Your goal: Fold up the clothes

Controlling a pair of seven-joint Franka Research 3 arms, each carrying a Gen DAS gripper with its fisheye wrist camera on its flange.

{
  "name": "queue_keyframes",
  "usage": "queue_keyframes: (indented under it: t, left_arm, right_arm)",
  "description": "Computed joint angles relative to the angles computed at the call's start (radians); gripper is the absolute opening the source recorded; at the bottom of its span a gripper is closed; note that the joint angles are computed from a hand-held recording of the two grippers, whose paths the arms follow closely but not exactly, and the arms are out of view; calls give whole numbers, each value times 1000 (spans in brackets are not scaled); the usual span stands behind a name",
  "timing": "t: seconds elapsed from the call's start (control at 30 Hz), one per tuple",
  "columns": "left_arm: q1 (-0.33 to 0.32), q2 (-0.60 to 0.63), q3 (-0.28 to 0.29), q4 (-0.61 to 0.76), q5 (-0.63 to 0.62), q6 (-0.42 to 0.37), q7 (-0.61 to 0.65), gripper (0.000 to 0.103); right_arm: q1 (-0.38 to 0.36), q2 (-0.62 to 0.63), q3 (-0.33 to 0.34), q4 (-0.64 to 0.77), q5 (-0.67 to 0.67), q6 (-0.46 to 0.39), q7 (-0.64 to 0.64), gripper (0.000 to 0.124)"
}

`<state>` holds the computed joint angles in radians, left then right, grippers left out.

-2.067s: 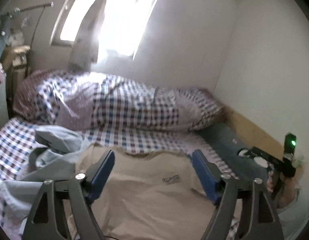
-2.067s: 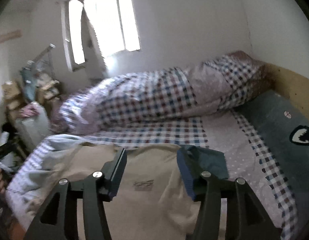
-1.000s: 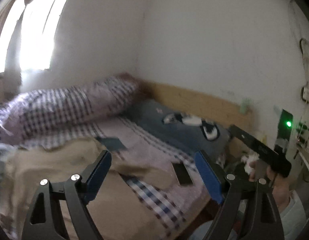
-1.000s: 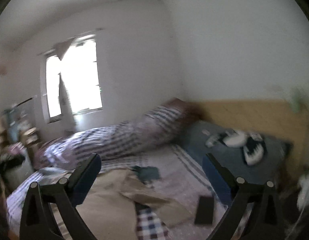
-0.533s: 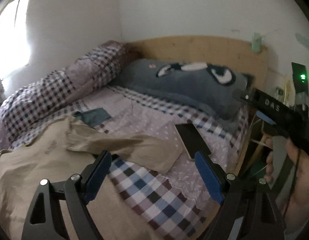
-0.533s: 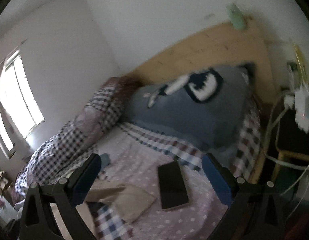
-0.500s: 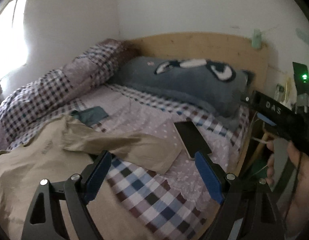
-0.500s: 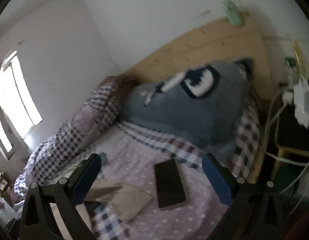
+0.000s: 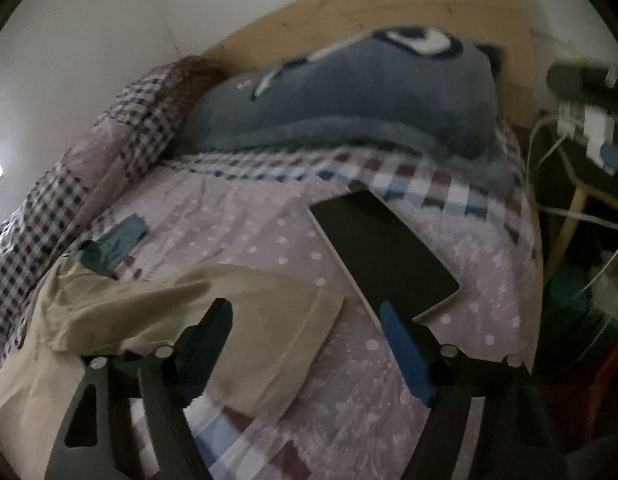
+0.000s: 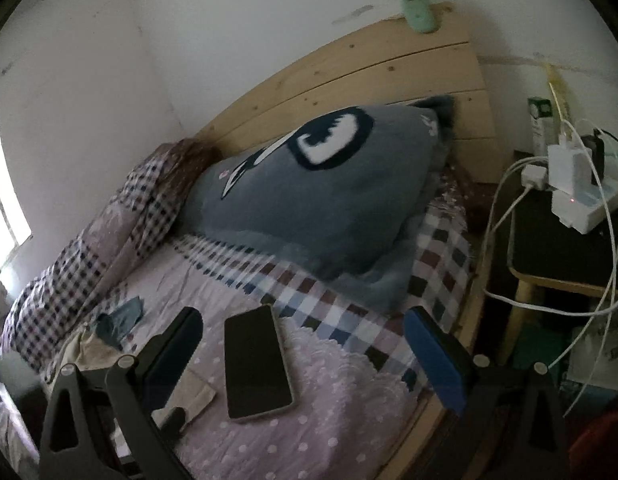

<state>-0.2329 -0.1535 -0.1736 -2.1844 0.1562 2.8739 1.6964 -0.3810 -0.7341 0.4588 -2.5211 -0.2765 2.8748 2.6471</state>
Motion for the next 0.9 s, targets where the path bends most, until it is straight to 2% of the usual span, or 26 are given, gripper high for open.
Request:
queue_keyframes:
  t: [0.2,0.3,0.4,0.47,0.5,0.53,0.57,0.6,0.7,0.9]
  left_arm:
    - [10,80,-21,58,45,-73,0,59]
    - [14,97,-26,77,56,-97,5,59]
    - [13,115,-25,106,0,-133,48,57]
    - [15,123,-24,118,-39,-143,67,46]
    - [17,125,-25,121,-52,-145,74,35]
    - [17,126,-24,127,-80,-152,89,19]
    - [22,124,-24,130,-60,-152,59,6]
    - [39,123,-39,135,-73,-159,60,4]
    - [25,107,-7,154,-289,-202,184,4]
    - [29,50,42,192,-582,-305,339,4]
  right_arm:
    - [54,43,-58,-10,41,14,-25,103]
    - [65,50,-68,-16,56,30,-31,103]
    - [83,58,-83,-24,79,42,-46,103]
    - [89,57,-87,-27,92,43,-52,103]
    - [89,56,-87,-30,96,44,-54,103]
    - [88,53,-86,-32,100,45,-55,103]
    - [87,51,-85,-34,104,46,-56,103]
    - [86,49,-84,-35,107,46,-57,103]
    - [84,48,-82,-36,116,48,-62,103]
    - [96,55,-84,-36,133,62,-81,103]
